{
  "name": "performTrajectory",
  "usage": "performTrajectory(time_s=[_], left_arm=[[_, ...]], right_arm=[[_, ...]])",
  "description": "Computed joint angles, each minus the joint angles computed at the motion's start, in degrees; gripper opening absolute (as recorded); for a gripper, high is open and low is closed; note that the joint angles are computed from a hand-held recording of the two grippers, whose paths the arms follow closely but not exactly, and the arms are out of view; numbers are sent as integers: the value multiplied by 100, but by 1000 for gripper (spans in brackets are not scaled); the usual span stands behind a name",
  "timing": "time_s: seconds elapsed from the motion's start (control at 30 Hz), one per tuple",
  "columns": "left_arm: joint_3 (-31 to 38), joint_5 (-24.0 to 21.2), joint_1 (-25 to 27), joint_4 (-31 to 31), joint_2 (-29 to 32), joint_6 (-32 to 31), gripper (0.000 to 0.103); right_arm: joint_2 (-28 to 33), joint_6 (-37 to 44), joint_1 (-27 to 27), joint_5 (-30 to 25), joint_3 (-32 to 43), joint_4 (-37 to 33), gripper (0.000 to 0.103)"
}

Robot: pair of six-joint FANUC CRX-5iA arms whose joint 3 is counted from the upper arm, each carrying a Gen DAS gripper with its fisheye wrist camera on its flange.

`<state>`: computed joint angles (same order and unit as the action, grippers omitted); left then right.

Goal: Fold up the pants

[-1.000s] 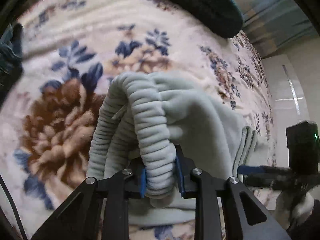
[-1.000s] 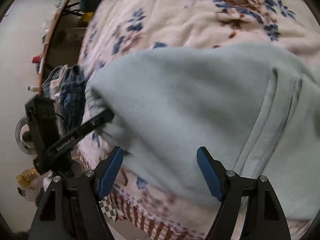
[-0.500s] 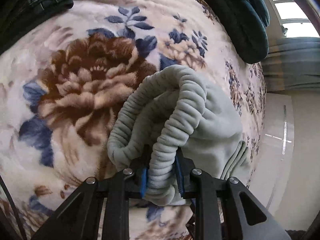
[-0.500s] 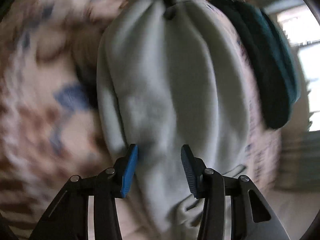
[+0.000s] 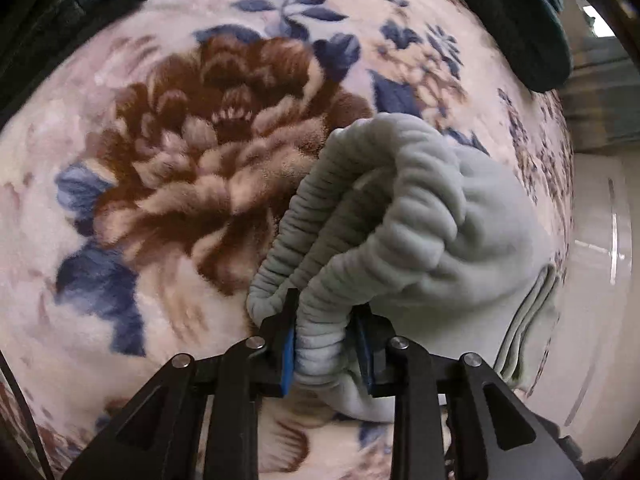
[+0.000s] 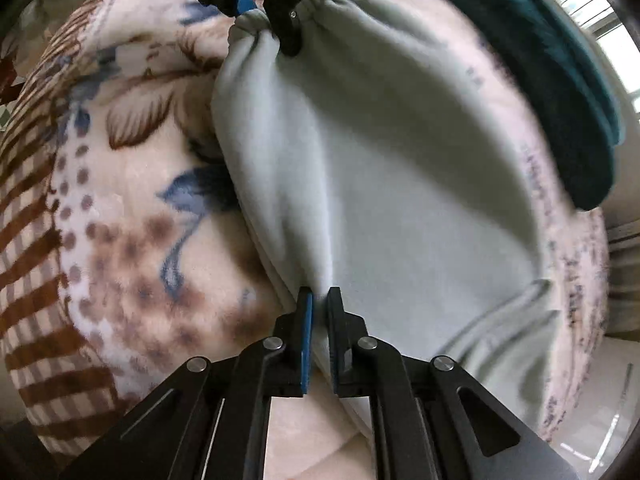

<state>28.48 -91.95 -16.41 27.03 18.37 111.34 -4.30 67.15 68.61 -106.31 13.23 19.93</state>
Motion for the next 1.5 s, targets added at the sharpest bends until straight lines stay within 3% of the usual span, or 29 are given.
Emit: performTrajectory(time_s=[0.07,0.13,0.17,0.2,0.23,0.3,0.4,0.47,0.5,0.57,0.6,0.63,0.7,0.8,0.9,0.93,1.0,1.03,1.07,1.1,1.13,1.2,1.27,1.3,1.33,1.4,1.5], left_arm=[[168,-147,45,159,74,144,32],[262,-227,112,269,-42,279,51],[414,-320,125,173,-111,374,61],[667,-435,116,-18,-148,512,64],[920,-523,100,-141,-137,626,67],[1465,-521,32,-228,13,929,72],[2104,-70,-183,12,507,873,79],[2599,27,-369,140,1033,766,79],[2693,65,-442,269,1261,784,79],[2687,173,-541,449,1542,677,79],[3044,-71,-607,223,1768,711,78],[3248,-195,-638,87,1920,663,78],[3419,-312,-652,-169,2058,637,57],[2726,92,-481,-44,1769,523,35],[2005,483,-306,358,1477,583,32],[2025,470,-286,447,1489,631,33],[2106,426,-270,633,1477,613,53],[2038,526,-300,710,1396,596,61],[1869,690,-309,817,1251,501,83],[1864,761,-350,795,1180,467,95],[1865,822,-385,719,1127,402,95],[2488,359,-522,130,1355,501,95],[2665,37,-594,-190,1465,579,95],[2724,-55,-627,-310,1504,547,95],[2925,-266,-676,-499,1613,522,95],[3101,-444,-753,-701,1723,417,93],[3860,-768,-833,-863,1974,505,93]], right_arm=[[183,202,-371,-180,450,-512,21],[268,191,-899,-359,1059,-1276,48],[325,100,-1283,-475,1469,-1777,57],[343,-41,-1601,-525,1769,-2165,68],[346,-233,-1961,-543,2053,-2544,70],[397,-716,-2755,-511,2566,-3220,70],[435,-1552,-3899,39,2824,-4007,70],[539,-1943,-4691,595,2622,-4670,54],[587,-1990,-4817,712,2549,-4730,35],[813,-2102,-5131,972,2359,-5006,30],[937,-2102,-5247,941,2393,-5131,25],[1000,-2146,-5256,940,2294,-5093,17],[1145,-2189,-5177,826,2205,-4649,0],[902,-2593,-5445,1198,1659,-4676,0],[796,-2819,-5688,1339,1385,-4977,0],[866,-2932,-5649,1208,1491,-4957,0],[1040,-2964,-5498,808,1965,-4861,3],[1134,-2866,-5422,647,2247,-4843,10],[1188,-2749,-5345,609,2478,-4914,14],[1219,-2684,-5273,633,2625,-4984,26],[1244,-2593,-5171,645,2747,-4983,37],[1306,-2473,-4998,659,2839,-4996,37],[1377,-2474,-4870,661,2713,-5005,36],[1404,-2472,-4791,660,2653,-4862,28],[1416,-2456,-4698,657,2556,-4663,13],[1380,-2546,-4728,682,2283,-4588,0],[1352,-2718,-5052,794,2177,-5118,2]])
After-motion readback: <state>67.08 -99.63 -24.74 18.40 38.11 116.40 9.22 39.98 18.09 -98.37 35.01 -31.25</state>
